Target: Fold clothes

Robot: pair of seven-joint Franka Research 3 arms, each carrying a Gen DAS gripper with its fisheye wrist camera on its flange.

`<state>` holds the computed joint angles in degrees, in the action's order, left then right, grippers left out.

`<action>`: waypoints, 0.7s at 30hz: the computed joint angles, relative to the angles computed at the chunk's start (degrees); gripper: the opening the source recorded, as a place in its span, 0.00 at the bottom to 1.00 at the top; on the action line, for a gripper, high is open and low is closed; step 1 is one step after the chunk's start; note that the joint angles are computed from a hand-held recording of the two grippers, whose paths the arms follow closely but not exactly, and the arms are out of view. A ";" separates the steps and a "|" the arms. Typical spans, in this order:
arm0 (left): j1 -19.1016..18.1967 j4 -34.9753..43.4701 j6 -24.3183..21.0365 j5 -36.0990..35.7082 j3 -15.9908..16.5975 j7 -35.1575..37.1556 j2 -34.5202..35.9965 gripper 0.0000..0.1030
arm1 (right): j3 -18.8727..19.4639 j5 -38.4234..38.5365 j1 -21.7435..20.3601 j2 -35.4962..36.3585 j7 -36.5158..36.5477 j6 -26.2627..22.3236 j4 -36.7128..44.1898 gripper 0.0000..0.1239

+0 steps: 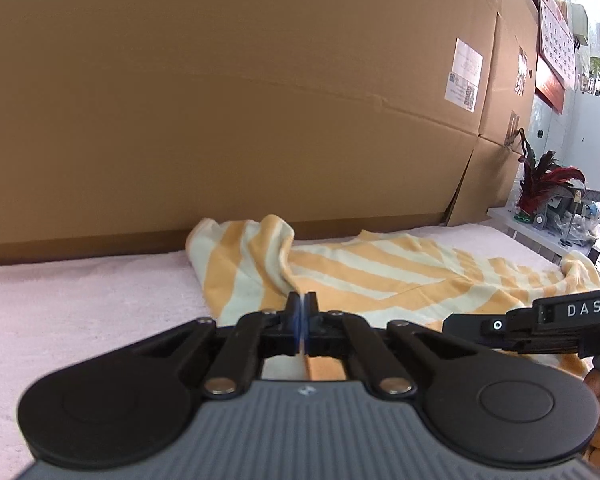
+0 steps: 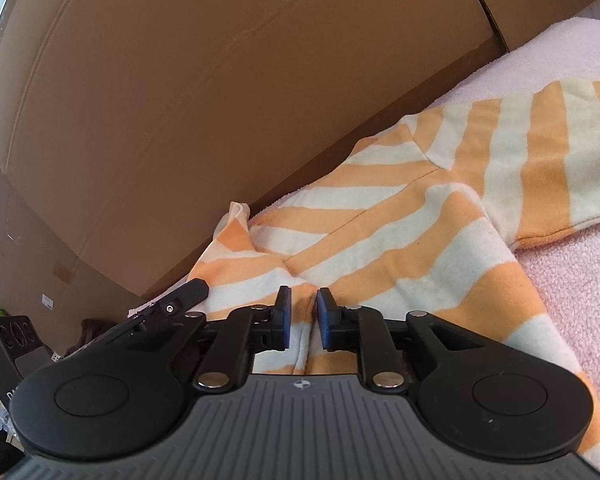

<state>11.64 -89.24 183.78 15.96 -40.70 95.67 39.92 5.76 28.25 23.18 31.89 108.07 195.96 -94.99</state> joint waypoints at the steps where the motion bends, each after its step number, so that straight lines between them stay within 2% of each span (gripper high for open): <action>1: -1.89 -0.30 -0.19 -0.25 2.85 -1.03 -1.31 0.00 | 0.03 -0.38 0.03 0.19 -0.25 0.33 0.19 0.18; 2: -2.89 0.04 -1.50 -0.68 4.24 -1.81 -1.81 0.00 | 0.36 -0.85 -0.21 0.23 -0.50 0.71 0.14 0.18; 4: -2.21 2.75 -8.32 -2.48 2.64 -0.55 -0.61 0.01 | 0.11 -1.25 0.04 0.30 -1.10 0.33 0.38 0.21; 5: -2.85 4.09 -11.12 -3.55 3.20 -0.47 -0.34 0.04 | -0.08 -1.24 0.21 0.37 -1.29 -0.04 0.57 0.20; 6: -3.24 4.14 -11.34 -4.18 3.70 -0.08 -0.49 0.04 | -0.20 -1.25 0.31 0.45 -1.43 -0.36 0.76 0.20; 9: -4.27 3.41 -10.24 -5.78 5.03 1.42 -1.19 0.04 | 0.08 -1.60 -0.01 0.78 -1.70 -0.71 1.24 0.04; 13: -6.29 2.51 -8.20 -8.59 7.84 1.75 -2.27 0.03 | 1.99 -4.57 -1.01 1.19 -3.58 4.33 0.60 0.04; 15: -8.45 2.43 -7.69 -9.57 10.87 0.53 -3.08 0.03 | 2.19 -5.44 -0.94 1.43 -4.52 6.22 0.54 0.04; 16: -9.56 2.67 -7.81 -9.79 12.31 -0.17 -3.29 0.03 | 1.79 -5.20 -0.47 1.58 -5.06 6.62 0.72 0.04; 18: -9.91 2.79 -7.93 -10.16 12.70 0.04 -3.31 0.03 | -0.21 -2.04 1.32 1.75 -5.80 5.81 1.38 0.04; 21: -10.02 3.02 -8.30 -10.56 12.69 0.71 -3.23 0.04 | -6.52 6.38 6.44 1.71 -6.32 1.71 2.70 0.07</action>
